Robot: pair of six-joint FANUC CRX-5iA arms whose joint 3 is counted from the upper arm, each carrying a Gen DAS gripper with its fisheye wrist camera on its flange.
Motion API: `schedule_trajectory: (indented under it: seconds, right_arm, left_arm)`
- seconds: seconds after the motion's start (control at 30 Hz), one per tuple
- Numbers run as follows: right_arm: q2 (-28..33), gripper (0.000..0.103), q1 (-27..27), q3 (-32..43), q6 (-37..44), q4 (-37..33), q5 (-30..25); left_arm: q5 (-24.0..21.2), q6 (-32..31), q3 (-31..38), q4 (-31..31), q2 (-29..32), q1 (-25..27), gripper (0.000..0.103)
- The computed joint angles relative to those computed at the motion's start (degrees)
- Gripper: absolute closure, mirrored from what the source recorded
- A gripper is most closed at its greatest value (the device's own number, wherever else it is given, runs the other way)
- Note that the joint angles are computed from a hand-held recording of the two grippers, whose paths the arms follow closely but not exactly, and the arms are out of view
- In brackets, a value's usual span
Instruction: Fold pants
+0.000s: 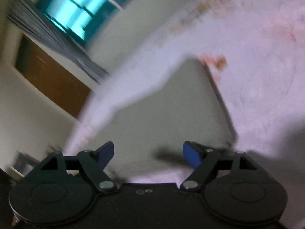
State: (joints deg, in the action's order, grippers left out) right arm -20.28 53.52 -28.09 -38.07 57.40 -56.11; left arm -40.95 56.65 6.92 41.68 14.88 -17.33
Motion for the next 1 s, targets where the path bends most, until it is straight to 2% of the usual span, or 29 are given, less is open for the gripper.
schedule_trajectory:
  seconds: [0.03,0.1,0.17,0.23,0.33,0.4,0.5,0.6,0.67,0.77,0.93,1.0]
  right_arm:
    - [0.52,0.038,-0.68,0.61,1.85,-3.08,0.58]
    - [1.13,0.034,-0.46,1.66,1.7,-2.36,-0.35]
    - [0.33,0.033,0.6,0.63,-1.17,3.43,-1.24]
    - [-0.16,0.029,2.42,0.08,-2.5,8.2,-4.39]
    - [-0.16,0.028,4.98,0.05,-1.44,11.64,-9.41]
    - [0.09,0.026,6.32,0.47,-0.17,12.0,-11.76]
    - [1.91,0.026,6.89,1.77,0.99,11.73,-13.67]
    - [3.67,0.026,6.05,2.82,0.36,10.87,-11.97]
    - [5.43,0.026,5.51,4.31,1.2,10.02,-11.68]
    - [8.2,0.026,5.22,7.59,2.82,9.15,-12.41]
    - [13.77,0.027,4.08,13.93,5.57,6.79,-16.62]
    - [15.1,0.027,3.4,15.24,5.44,6.8,-16.45]
  left_arm:
    - [-0.39,0.12,0.82,-1.39,0.11,-0.22,0.005]
    - [-1.73,-0.06,1.58,-0.49,-0.03,0.4,0.005]
    - [0.87,-1.62,-2.1,5.15,-2.33,2.1,0.005]
    - [3.04,-5.04,-5.42,10.67,-4.29,4.24,0.005]
    - [5.17,-5.58,-8.0,14.21,-5.52,8.1,0.005]
    - [5.76,-3.71,-8.25,14.94,-4.98,10.95,0.005]
    - [5.93,-0.36,-6.92,16.84,-2.32,14.46,0.005]
    - [4.43,1.99,-4.3,20.06,1.96,16.95,0.005]
    - [3.96,1.78,-4.2,25.42,4.21,17.15,0.006]
    - [2.64,1.44,-1.67,29.56,7.93,17.44,0.006]
    - [-0.07,5.03,5.8,30.71,14.72,17.78,0.006]
    - [-0.13,5.94,8.38,30.86,16.88,17.44,0.006]
